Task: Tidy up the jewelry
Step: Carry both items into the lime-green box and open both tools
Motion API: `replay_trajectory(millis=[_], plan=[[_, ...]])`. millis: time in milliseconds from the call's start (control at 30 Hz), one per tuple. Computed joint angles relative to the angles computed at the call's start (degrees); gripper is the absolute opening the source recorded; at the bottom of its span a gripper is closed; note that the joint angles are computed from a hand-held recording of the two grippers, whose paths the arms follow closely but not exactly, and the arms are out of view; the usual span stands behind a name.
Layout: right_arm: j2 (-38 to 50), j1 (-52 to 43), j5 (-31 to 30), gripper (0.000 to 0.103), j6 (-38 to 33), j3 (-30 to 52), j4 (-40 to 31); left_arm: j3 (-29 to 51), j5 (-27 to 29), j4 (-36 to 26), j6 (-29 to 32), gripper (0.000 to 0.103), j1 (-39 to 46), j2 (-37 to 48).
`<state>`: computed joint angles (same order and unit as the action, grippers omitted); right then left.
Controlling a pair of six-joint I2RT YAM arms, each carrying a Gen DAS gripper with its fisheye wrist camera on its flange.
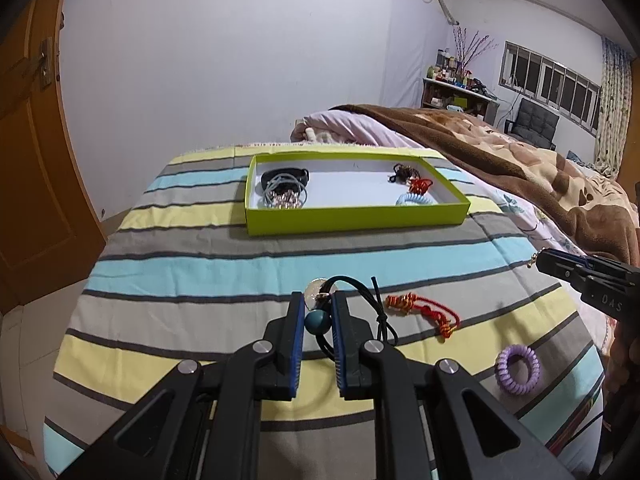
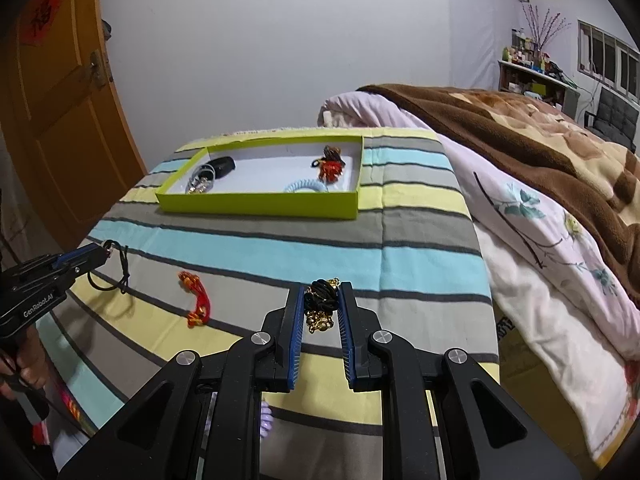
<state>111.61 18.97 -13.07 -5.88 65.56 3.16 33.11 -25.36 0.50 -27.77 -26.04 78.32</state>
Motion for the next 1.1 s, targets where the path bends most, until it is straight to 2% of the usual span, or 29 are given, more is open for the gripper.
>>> replay_trajectory(millis=[267,600,833,1100], plan=[[0.84,1.51,-0.05,0.017,-0.62,3.01,-0.97,2.70,-0.67,0.34,2.15,0.014,0.65,1.56],[5.51,3.45,-0.65,0.017,-0.69,11.72,-3.57,8.72,1.42,1.50,6.49,0.014,4.20,6.50],[11.21,4.63,0.03,0.017,-0.74,21.00,-6.38,14.58,3.44,2.57,9.54,0.014,7.42,12.05],[20.05,5.11,0.86,0.017,-1.23,35.42,-12.04,20.98,6.52,3.30,11.43,0.014,11.76,18.45]])
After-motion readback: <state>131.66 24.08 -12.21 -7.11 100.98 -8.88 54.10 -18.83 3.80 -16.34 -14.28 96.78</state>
